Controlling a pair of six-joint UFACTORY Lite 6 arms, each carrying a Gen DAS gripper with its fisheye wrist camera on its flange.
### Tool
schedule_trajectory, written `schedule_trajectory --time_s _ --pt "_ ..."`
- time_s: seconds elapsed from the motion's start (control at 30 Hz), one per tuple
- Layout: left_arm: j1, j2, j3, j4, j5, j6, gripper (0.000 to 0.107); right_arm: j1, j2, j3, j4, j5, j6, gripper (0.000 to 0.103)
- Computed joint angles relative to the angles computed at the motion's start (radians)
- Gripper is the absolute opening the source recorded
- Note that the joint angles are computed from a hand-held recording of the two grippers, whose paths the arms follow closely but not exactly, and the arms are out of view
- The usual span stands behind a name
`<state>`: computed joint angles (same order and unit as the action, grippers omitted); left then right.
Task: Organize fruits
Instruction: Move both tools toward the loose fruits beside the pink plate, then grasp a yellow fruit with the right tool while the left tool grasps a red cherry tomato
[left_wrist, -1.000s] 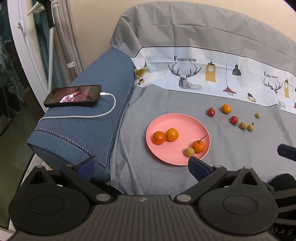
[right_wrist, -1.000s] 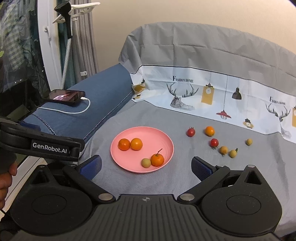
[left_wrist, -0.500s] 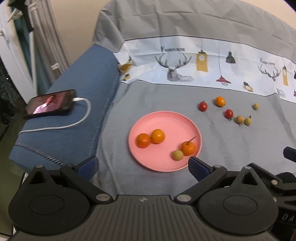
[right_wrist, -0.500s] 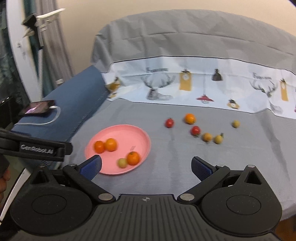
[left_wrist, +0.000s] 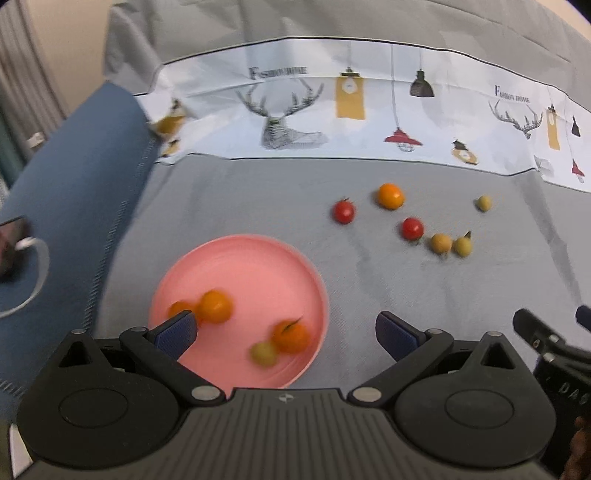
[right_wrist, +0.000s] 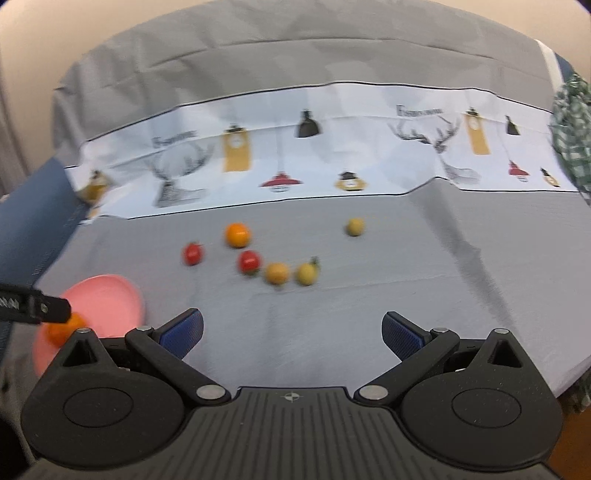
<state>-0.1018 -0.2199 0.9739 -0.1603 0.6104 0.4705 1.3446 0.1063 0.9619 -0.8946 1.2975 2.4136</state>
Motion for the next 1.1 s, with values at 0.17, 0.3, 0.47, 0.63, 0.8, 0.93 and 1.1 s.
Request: schedule_trajectory --time_s 0.17,0.3,0.47,0.63,0.8,0.93,1.1 --pt "-0.172 0.27 0.163 0.093 -0.084 -0.21 0.103 -0.184 -0.043 -0.188 -0.088 -0.142 -0.013 0.102" --pt "-0.255 0.507 0.346 0.072 -0.115 -0.25 0.103 -0.384 -0.027 -0.286 -0.215 -0.309 -0.011 0.102" --pt "-0.343 0.794 0.594 0.152 -0.132 -0.369 0.103 -0.591 0.069 -0.305 -0.431 -0.495 0.049 0.102" --pt "-0.386 1.069 0.887 0.181 -0.053 -0.419 0.103 -0.685 0.212 -0.255 -0.647 -0.567 0.167 0.102" --pt "-0.373 1.242 1.098 0.119 0.06 -0.404 0.103 -0.684 0.319 -0.237 -0.778 -0.518 0.292 0.102" --pt "-0.364 1.258 1.092 0.139 0.026 -0.424 0.102 -0.682 0.33 -0.242 -0.815 -0.498 0.326 0.102" --pt "-0.326 1.164 0.98 -0.007 -0.042 -0.278 0.029 -0.639 0.31 -0.256 -0.923 -0.473 0.326 0.026"
